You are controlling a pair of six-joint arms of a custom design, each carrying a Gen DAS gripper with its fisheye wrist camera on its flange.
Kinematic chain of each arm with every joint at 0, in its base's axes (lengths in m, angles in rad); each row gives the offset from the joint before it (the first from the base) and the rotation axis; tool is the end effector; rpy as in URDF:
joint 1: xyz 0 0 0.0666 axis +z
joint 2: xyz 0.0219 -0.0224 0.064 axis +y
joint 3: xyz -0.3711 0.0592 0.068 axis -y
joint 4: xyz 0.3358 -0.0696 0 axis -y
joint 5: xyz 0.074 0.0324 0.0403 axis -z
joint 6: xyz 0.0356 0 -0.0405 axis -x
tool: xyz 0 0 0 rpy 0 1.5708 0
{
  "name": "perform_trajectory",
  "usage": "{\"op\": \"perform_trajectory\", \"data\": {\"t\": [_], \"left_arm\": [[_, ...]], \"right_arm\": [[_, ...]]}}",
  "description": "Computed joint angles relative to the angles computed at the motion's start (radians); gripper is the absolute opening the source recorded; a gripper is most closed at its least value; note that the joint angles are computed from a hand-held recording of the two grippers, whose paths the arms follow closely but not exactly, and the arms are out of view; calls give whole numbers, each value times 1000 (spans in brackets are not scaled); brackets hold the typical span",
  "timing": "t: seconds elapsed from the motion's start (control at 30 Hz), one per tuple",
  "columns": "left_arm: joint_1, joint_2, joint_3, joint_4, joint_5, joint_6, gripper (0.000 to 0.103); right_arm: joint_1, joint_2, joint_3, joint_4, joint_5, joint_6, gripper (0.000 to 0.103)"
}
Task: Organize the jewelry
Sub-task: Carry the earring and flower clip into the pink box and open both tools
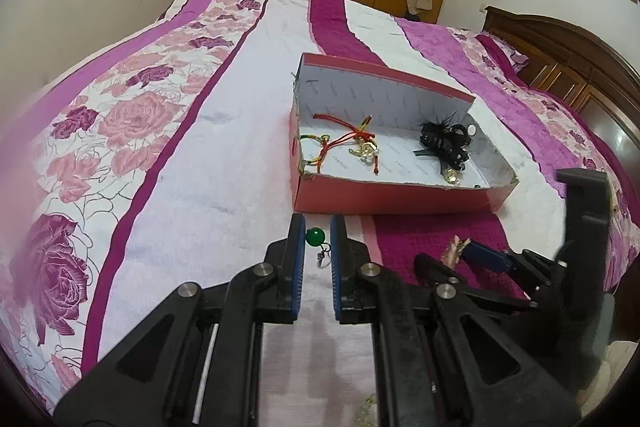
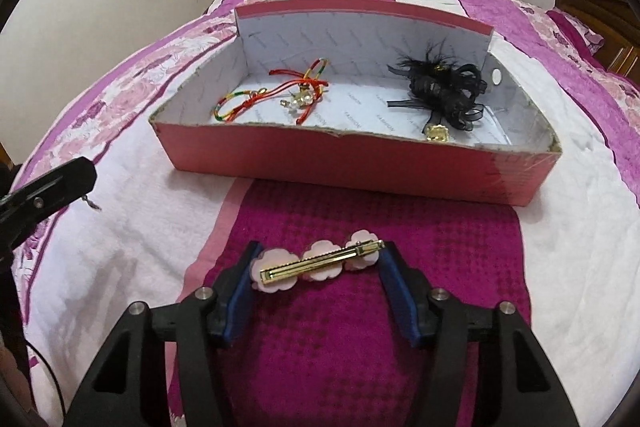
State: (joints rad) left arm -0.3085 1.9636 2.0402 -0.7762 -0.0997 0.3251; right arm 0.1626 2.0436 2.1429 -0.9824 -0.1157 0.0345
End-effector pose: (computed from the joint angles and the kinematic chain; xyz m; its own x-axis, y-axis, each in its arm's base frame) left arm 0.6157 -0.1929 0.4025 -0.6547 -0.1249 -0.7455 0.0216 0.9828 -0.1836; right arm 0.6456 0.1097 0.3787 -0.7540 -0.1584 -0.6375 -0.2593 0.9635 0.0673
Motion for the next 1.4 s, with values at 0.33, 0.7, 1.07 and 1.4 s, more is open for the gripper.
{"op": "perform_trajectory", "data": {"t": [0.33,0.7,1.07,1.4], "left_arm": [[-13,-3,15,0,-5,-16,4],[-31,1,50,11,12,-43,4],[-44,25,91,122,14,-88,4],[-40,115,232,151,12,-98,4]], "right_arm": [[-38,-107,-98,59,-72,-5,62],[-73,-158,-129,116,-94,-34,62],[-84,-177,-135,257,-91,-34,62],[-87,-115,-40,303,-86,-34,62]]}}
